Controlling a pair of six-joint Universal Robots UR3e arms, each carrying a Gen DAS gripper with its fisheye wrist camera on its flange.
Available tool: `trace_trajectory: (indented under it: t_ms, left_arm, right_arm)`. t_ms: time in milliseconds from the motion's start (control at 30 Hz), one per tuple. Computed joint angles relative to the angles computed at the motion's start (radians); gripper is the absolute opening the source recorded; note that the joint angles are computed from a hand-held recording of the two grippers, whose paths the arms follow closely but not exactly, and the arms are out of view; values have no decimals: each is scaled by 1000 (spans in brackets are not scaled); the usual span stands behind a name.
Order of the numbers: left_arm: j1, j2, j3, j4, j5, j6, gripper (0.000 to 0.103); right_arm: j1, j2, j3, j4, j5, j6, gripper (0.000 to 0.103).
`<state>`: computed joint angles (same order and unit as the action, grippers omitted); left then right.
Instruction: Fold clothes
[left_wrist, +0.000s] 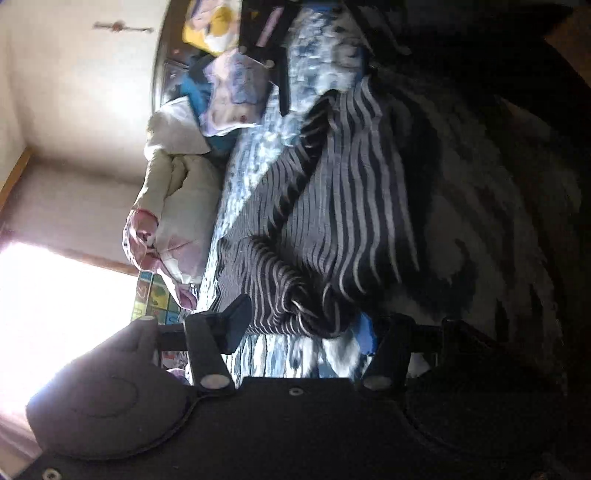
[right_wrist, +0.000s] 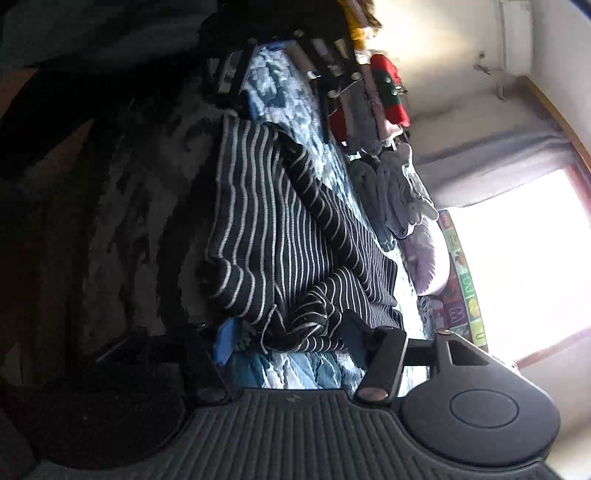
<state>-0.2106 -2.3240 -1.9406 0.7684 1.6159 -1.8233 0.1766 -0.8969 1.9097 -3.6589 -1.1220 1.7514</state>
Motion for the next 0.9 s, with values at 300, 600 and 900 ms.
trace_trajectory:
  t_ms: [300,600,900]
  left_arm:
    - [-20,-21,34,-25,21,19,23]
    - [-110,122,-11,-186,146,-149,16]
    - [-151,523,-94,-714,34,-325,17]
  right_arm:
    - [47,42,-169,129,-56,72,24]
    - [38,-126,-118,370,-38,178,21]
    - [-100,-539,-2,966,118,134,21]
